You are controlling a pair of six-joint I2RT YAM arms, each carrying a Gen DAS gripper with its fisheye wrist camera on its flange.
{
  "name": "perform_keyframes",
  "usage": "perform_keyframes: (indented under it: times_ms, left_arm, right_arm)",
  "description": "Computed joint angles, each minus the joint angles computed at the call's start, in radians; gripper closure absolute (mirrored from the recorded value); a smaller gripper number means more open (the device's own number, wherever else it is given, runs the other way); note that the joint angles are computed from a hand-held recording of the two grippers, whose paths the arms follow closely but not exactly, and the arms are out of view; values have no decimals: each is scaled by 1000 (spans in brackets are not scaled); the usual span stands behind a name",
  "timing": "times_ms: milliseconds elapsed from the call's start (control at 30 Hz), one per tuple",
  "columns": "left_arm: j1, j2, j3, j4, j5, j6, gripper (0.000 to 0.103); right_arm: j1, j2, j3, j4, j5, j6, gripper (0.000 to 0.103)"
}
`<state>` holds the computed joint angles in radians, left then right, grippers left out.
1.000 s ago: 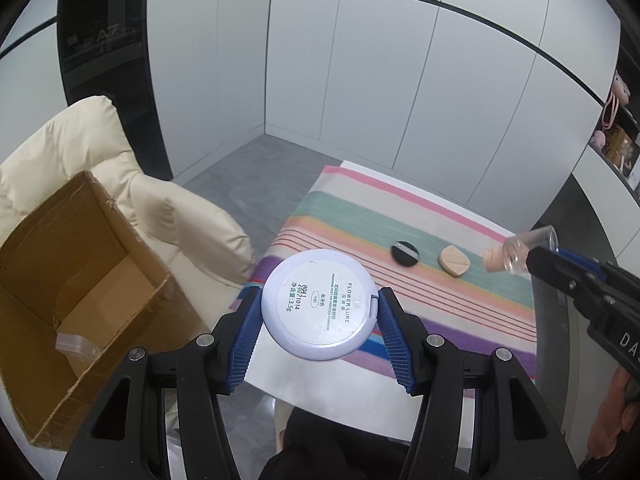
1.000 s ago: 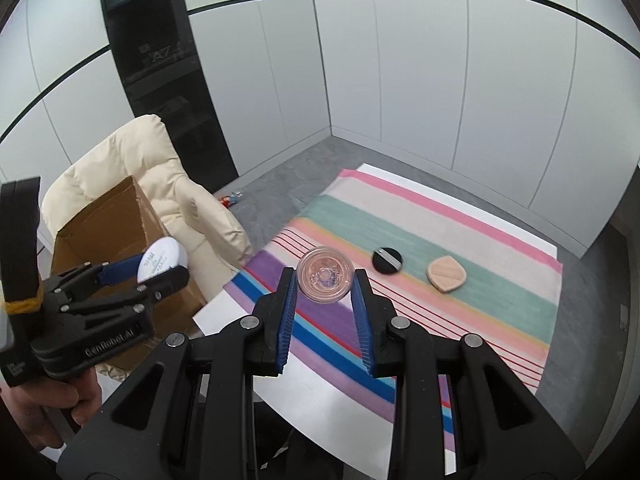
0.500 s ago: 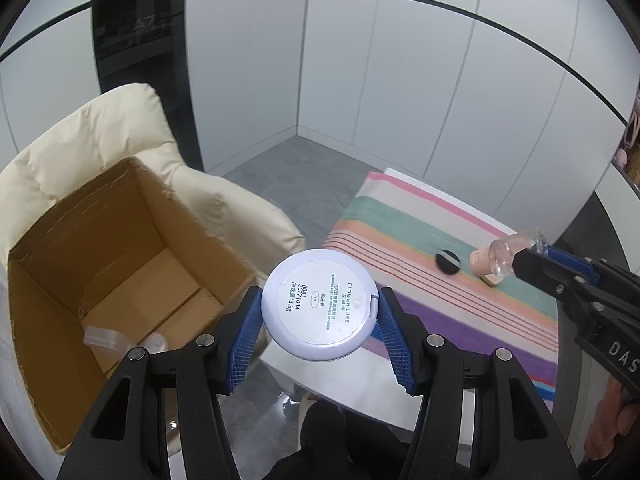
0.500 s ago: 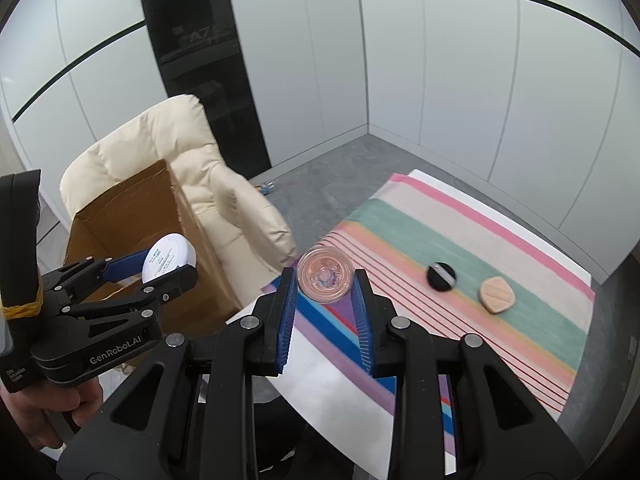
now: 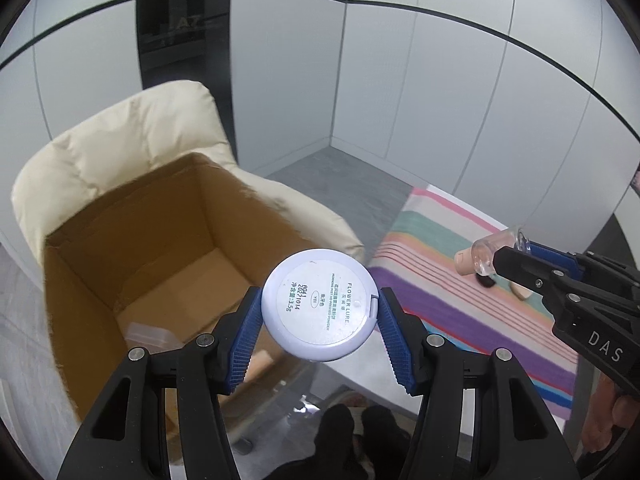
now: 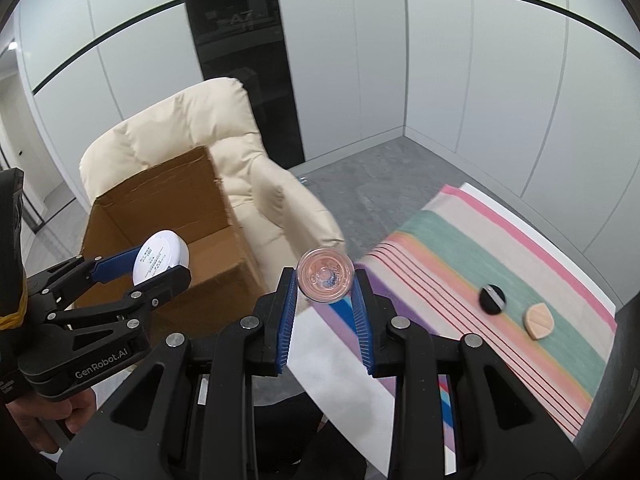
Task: Organize objects
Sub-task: 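Lift the compact and glass bottle and carry both toward the cardboard box, then release the compact with the left gripper while the right gripper drops the bottle into the box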
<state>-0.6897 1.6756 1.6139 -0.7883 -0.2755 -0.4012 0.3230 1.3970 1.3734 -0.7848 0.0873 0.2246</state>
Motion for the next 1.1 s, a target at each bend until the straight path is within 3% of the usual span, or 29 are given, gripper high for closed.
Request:
perform_keyframes:
  times_ms: [533,1100]
  left_arm:
    - [125,-182,-199,40,-43,35,45]
    - [300,-259,-311,68,35,89,44]
  right_arm:
    - [187,201,194,12,32,27,74]
    - [327,407,392,-9,46,19,74]
